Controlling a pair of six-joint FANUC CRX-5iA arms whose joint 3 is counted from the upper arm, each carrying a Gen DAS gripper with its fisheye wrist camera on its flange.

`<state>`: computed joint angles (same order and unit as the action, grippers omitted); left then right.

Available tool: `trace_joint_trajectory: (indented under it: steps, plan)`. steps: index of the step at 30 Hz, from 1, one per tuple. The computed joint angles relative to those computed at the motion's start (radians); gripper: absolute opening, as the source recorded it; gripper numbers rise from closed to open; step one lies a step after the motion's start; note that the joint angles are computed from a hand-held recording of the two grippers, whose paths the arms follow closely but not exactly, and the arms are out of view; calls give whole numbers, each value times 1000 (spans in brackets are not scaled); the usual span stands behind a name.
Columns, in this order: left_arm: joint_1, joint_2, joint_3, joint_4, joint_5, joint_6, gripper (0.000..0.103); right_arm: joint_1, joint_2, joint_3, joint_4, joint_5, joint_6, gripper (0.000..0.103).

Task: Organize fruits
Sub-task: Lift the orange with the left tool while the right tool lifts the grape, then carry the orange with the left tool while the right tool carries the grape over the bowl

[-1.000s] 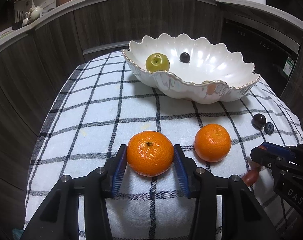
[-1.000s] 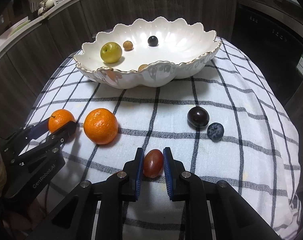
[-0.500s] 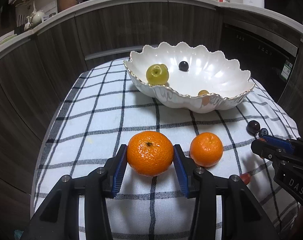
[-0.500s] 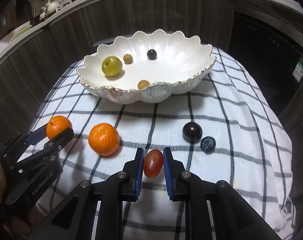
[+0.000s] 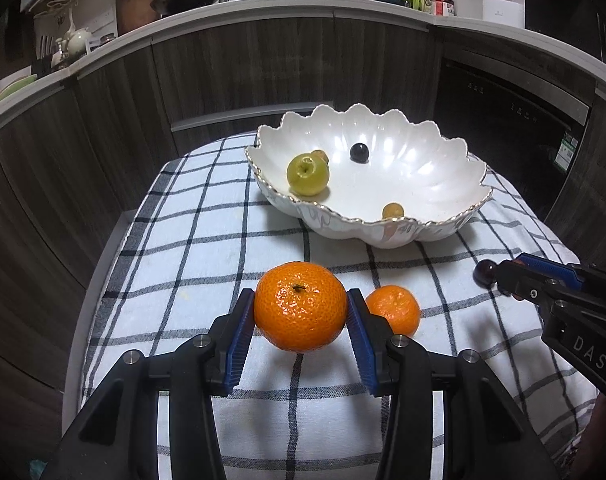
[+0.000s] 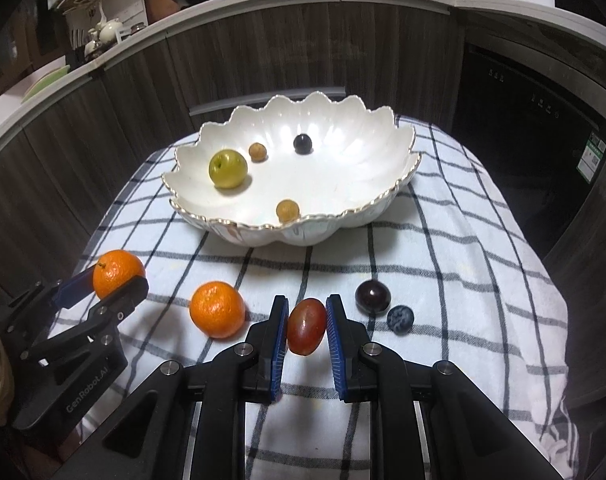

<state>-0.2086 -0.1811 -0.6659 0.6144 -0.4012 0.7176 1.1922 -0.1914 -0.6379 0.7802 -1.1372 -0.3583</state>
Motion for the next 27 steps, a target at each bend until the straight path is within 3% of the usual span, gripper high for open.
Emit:
trace_joint_trajectory:
  steps: [27]
  plan:
    - [-40,38,121,-70,-3,124,45,-81,-49,5,104,-22,46,21]
